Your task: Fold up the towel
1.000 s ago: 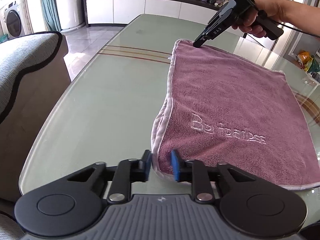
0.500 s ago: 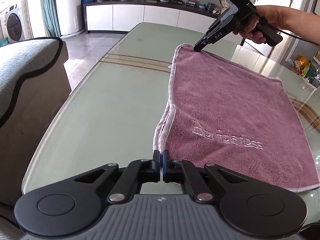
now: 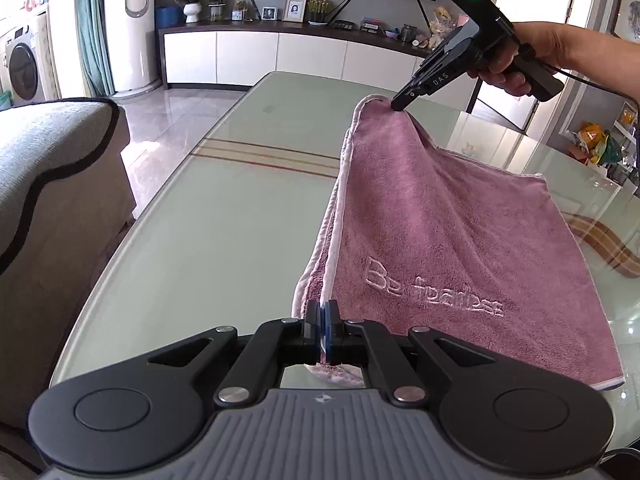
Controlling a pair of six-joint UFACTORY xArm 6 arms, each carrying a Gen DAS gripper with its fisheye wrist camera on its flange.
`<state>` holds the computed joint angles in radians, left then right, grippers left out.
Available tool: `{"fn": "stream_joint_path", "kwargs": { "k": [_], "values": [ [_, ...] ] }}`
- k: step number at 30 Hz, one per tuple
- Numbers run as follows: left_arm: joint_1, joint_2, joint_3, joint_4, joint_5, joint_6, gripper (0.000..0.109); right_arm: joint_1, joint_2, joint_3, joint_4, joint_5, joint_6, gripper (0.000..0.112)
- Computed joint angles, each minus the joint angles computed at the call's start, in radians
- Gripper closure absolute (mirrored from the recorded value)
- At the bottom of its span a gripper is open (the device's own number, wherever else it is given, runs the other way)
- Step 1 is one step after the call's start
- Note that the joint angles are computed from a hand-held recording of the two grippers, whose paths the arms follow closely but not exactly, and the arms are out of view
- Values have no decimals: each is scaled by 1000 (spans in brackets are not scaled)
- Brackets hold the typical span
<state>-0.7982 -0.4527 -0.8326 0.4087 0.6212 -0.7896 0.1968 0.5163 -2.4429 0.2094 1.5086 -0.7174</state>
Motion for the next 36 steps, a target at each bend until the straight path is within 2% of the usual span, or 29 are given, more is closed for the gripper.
{"fn": "stream_joint_path", "kwargs": {
  "k": [5,12,17,23,25,26,27,28,30,33,35,36],
  "values": [
    [24,2,11,-18,-5,3,107,2,-35,83,4,-46,5,106],
    [32,5,16,-70,6,38,107,16,51,-38,-15,12,14,106],
    [40,8,22,-118,14,73,107,21,2,71,-42,-29,3,106],
    [47,18,19,-128,9,80,105,24,-12,109,-50,-60,18,105],
    [43,20,11,-117,25,79,101,26,-41,160,-52,-109,27,101],
    [41,21,7,-112,33,79,94,28,-71,211,-60,-157,39,96],
    [40,20,4,-104,45,66,88,27,-94,246,-64,-198,59,83],
    [39,18,1,-96,60,54,85,22,-101,254,-60,-213,74,78],
    [36,8,-2,-98,86,59,79,2,-133,279,-31,-242,103,79],
    [34,-14,-2,-86,101,50,79,-24,-246,417,-12,-338,145,79],
    [37,-29,0,-89,70,69,75,-58,-385,579,2,-410,192,79],
    [36,-23,-8,-99,46,101,68,-78,-463,673,10,-447,205,79]
  ]
}}
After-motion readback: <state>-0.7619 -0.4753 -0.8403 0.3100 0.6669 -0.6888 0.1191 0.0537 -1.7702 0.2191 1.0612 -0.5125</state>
